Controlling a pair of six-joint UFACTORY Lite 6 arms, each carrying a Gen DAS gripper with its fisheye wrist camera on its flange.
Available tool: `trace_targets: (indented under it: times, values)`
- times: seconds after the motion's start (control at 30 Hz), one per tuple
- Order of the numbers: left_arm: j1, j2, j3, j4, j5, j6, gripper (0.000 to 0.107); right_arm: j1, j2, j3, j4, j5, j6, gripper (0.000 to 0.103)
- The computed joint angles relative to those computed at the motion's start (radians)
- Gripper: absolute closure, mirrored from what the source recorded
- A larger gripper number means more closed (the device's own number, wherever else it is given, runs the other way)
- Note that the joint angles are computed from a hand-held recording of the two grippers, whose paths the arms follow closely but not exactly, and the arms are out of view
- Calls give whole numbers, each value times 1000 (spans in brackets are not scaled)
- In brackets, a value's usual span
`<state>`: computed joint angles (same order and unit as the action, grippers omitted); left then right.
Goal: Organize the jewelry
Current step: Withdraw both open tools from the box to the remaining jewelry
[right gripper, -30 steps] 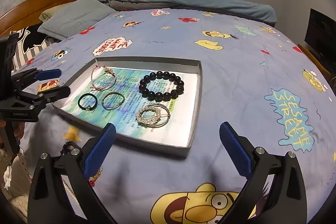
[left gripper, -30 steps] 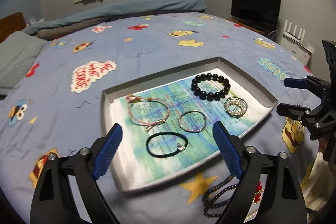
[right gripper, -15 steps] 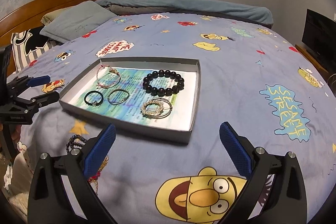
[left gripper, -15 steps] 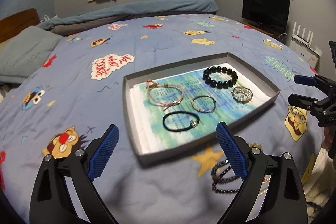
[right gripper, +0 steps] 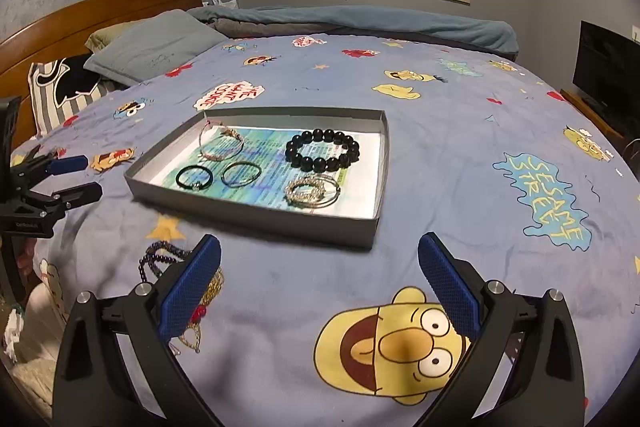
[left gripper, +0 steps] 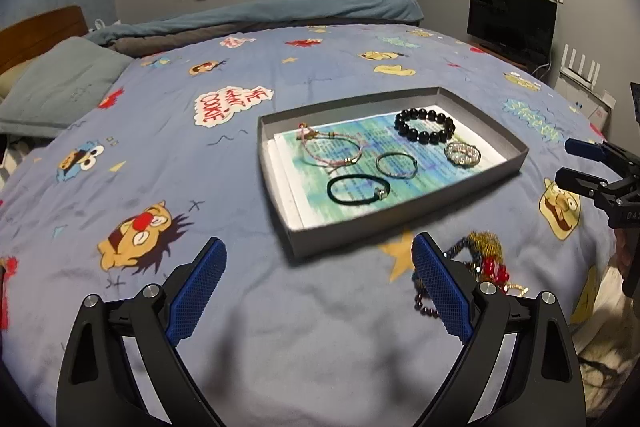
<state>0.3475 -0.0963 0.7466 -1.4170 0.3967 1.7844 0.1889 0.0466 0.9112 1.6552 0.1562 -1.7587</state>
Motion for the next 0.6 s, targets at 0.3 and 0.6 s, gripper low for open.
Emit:
trace_targets:
  times: [0.3, 0.6]
  values:
    - [31, -56, -117, -61, 43, 91, 14, 22, -29, -119, 234, 24, -215, 5]
    - [-26, -57, -214, -124, 25, 159, 14, 58, -70, -209, 224, 62, -215, 5]
